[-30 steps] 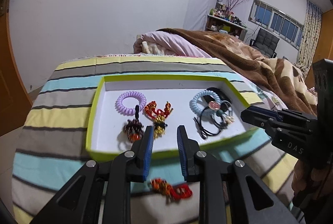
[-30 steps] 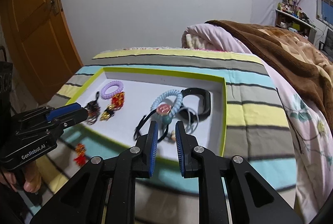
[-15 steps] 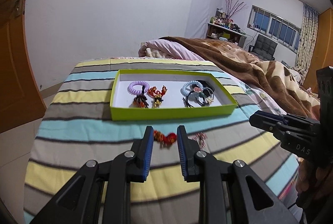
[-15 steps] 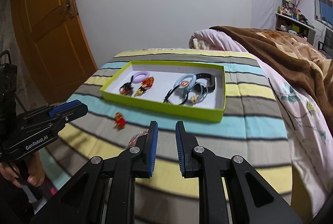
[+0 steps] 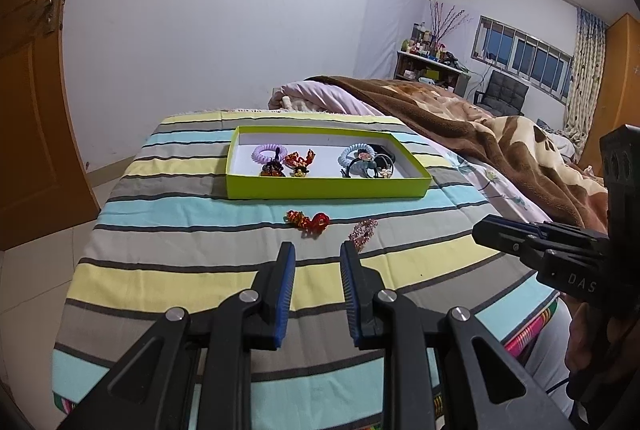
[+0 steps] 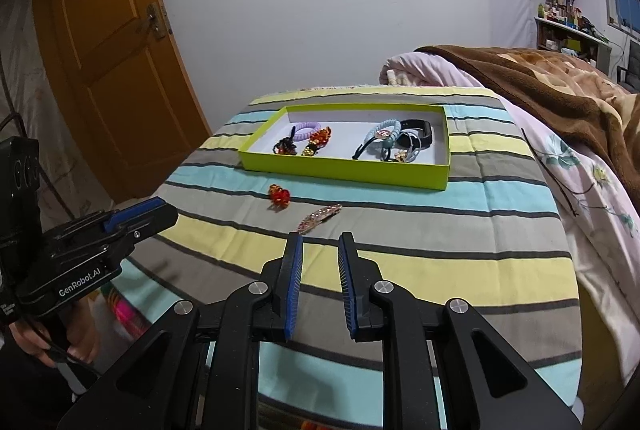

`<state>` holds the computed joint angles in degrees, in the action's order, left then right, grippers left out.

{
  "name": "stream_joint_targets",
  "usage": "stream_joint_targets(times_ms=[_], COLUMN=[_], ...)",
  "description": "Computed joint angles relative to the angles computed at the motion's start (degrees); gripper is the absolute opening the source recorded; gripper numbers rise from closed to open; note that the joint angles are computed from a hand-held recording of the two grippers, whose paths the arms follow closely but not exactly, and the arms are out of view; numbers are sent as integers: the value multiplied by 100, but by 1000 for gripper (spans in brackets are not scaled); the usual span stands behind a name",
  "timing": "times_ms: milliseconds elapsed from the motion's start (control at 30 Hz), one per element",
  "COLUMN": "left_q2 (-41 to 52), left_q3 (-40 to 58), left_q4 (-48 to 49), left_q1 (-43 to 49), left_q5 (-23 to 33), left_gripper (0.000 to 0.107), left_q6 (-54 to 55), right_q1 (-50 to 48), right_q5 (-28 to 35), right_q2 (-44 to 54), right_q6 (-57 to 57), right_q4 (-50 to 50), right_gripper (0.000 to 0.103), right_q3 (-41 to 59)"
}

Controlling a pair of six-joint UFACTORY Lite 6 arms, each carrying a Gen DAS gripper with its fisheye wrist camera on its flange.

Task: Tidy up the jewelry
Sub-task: 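Withdraw both open tools from the box back over the bedspread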

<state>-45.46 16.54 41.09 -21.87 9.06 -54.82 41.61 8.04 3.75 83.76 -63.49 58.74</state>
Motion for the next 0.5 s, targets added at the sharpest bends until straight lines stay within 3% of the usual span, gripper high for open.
stream_joint_targets(times_ms=[233,500], left_q2=[-418,-155], left_q3=[-209,-193], left_q4=[-374,394], left_q1=[-67,-10], left_q5=[170,11], left_gripper=[24,24], left_q6=[247,-511], right_q1=[58,9], right_q5=[23,-65], right_q2=[-158,-45], right_q6=[450,685], right_q4=[-375,-604], right_gripper=[19,19], right_q3=[-167,-149])
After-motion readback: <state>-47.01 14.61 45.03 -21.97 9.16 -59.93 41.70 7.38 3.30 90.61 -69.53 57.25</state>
